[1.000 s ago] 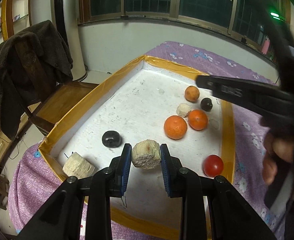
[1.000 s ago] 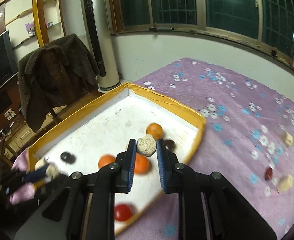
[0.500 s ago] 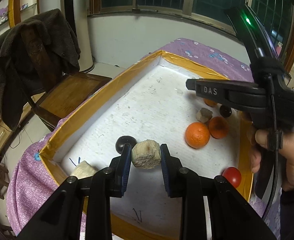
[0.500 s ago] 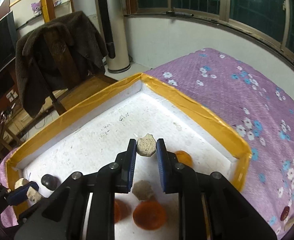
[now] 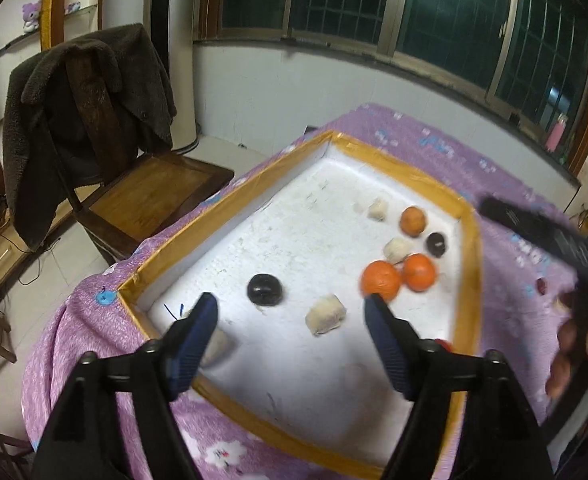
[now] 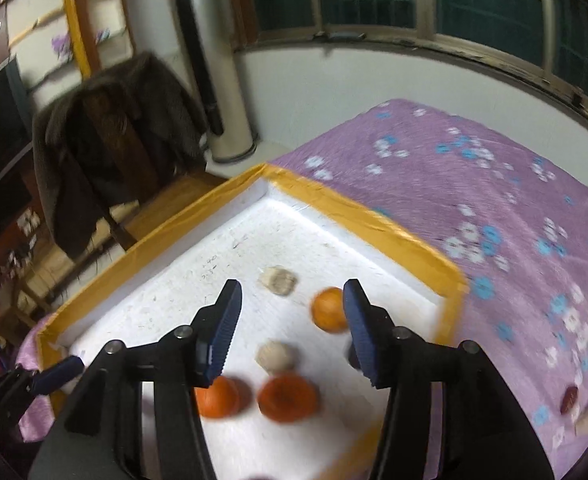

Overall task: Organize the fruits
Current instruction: 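Open the right gripper to drop its chunk while the left releases its chunk in the tray, then move both open grippers back over the pieces on the sheet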

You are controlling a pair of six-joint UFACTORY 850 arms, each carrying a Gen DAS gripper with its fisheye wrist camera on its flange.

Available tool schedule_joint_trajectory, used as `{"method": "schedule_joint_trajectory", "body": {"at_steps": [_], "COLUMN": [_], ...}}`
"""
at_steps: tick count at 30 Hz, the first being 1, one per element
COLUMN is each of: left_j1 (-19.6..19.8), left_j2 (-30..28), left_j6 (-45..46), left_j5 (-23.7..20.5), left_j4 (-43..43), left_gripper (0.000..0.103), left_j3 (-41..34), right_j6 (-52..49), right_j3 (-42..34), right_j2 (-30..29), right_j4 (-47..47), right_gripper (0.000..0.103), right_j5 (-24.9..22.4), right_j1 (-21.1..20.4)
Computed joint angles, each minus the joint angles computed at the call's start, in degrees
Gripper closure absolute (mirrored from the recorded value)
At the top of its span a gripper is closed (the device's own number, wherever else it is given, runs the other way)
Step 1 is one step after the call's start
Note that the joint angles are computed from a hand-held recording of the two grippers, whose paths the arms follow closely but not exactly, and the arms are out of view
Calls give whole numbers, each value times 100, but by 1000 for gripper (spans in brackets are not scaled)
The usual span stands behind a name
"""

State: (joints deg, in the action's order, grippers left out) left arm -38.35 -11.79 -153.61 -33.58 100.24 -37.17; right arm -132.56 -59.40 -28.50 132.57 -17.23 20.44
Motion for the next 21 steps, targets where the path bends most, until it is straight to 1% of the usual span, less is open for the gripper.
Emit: {"method": "schedule_joint_trajectory", "body": {"at_steps": [1, 3, 4, 7, 9, 10, 14, 16, 17, 21], "left_j1": [-94, -278, -354, -549, -736, -814, -1010, -1070, -1094, -1158], "left_j2": [31, 0, -54, -228, -390, -479, -794, -942, -1014, -1254], "left_j6": [-111, -59, 10, 204, 426, 503, 858, 1097, 1176, 1513], "left_j5": [-65, -140, -125, -8, -46, -25, 80, 150, 176, 208], "left_j4": [83, 62, 41, 163, 118, 148, 37, -124, -161, -373], "left_gripper": [24, 23, 23, 23, 23, 23, 23, 23, 23, 23], "left_j3": [7, -92, -179, -438, -645, -749, -1114, -1290, -1373, -1631], "right_j6": [-129, -526, -747, -1227, -1302, -1379, -2048, -2017, -2145, -1893], "right_j3": [298, 742, 992, 1702, 1982, 2148, 2386, 2380, 2380, 2387], "right_j2": [233, 566, 755, 1301, 1506, 1621, 1719, 1648, 1605, 1496], "right_j4": [197, 662, 895, 1270, 1288, 1325, 1942, 1876, 1990, 1685], "right_gripper": [43, 27, 26, 24, 24, 24, 24, 24, 24, 25], "right_j5": [-181, -387, -454, -498, -529, -508, -334, -281, -268, -372], "right_j1": [-134, -306, -414, -848, -1135, -1361, -1986, -2259, -2371, -2679]}}
